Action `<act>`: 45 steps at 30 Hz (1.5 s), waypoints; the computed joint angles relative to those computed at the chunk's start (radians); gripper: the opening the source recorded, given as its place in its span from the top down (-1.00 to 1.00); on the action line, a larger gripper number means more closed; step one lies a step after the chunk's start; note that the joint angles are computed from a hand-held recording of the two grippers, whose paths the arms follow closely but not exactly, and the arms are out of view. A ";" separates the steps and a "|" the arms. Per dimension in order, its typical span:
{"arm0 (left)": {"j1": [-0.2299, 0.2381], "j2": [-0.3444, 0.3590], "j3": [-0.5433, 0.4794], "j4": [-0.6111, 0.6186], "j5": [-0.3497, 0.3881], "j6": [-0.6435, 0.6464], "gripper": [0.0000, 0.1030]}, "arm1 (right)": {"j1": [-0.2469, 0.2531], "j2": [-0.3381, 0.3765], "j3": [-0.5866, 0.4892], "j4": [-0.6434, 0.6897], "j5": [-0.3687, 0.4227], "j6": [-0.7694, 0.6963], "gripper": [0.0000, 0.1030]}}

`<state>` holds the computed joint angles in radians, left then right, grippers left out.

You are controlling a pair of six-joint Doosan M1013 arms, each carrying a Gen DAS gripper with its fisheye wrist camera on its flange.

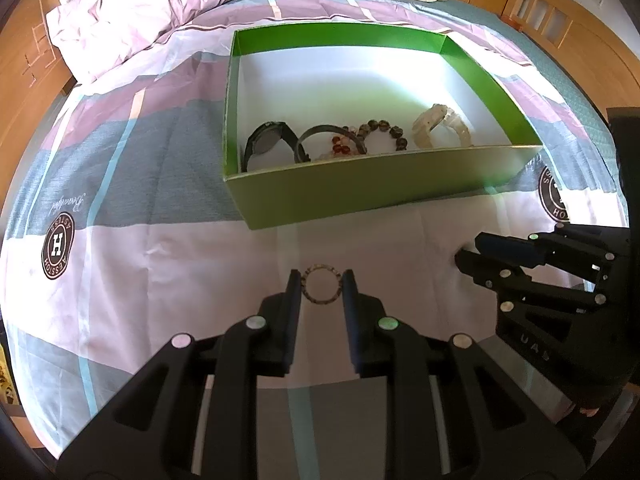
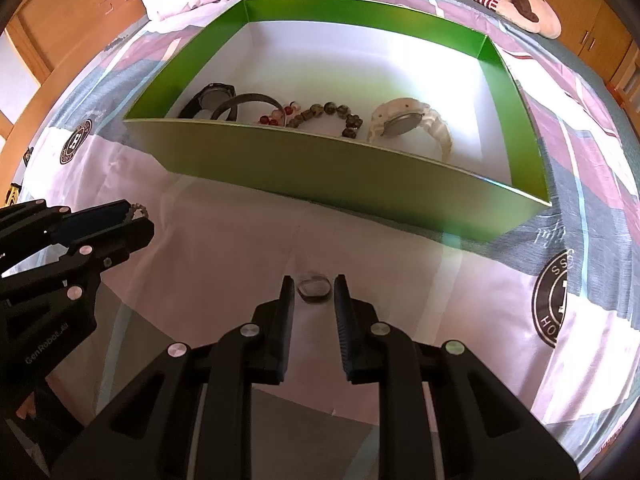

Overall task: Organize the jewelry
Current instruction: 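Lift both rings off the bedspread toward the green box, then lower both rings into the green box and open both tools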

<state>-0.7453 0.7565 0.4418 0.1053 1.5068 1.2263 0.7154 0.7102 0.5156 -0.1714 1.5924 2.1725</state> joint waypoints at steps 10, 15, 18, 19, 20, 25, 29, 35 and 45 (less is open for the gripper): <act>-0.009 -0.028 0.040 0.044 -0.102 0.013 0.60 | -0.003 -0.044 0.044 -0.021 -0.094 0.019 0.61; -0.021 -0.050 0.062 0.108 -0.187 0.025 0.60 | 0.003 -0.067 0.062 -0.071 -0.165 0.017 0.61; -0.029 -0.063 0.080 0.145 -0.224 0.027 0.60 | 0.002 -0.078 0.071 -0.081 -0.197 0.027 0.61; -0.028 -0.063 0.078 0.144 -0.223 0.026 0.60 | 0.001 -0.078 0.070 -0.077 -0.194 0.026 0.61; -0.025 -0.059 0.069 0.135 -0.213 0.027 0.60 | 0.000 -0.073 0.063 -0.069 -0.182 0.016 0.61; -0.008 -0.030 0.029 0.092 -0.128 -0.008 0.60 | 0.006 0.006 -0.023 -0.050 -0.003 -0.061 0.39; 0.016 -0.021 0.016 0.015 -0.096 -0.049 0.60 | 0.004 0.043 -0.050 -0.055 0.034 -0.071 0.36; 0.015 -0.028 0.027 0.022 -0.109 -0.045 0.60 | 0.005 0.069 -0.088 -0.029 0.067 -0.096 0.60; 0.008 -0.033 0.025 0.056 -0.138 -0.048 0.60 | -0.002 -0.017 -0.005 -0.046 -0.087 -0.022 0.60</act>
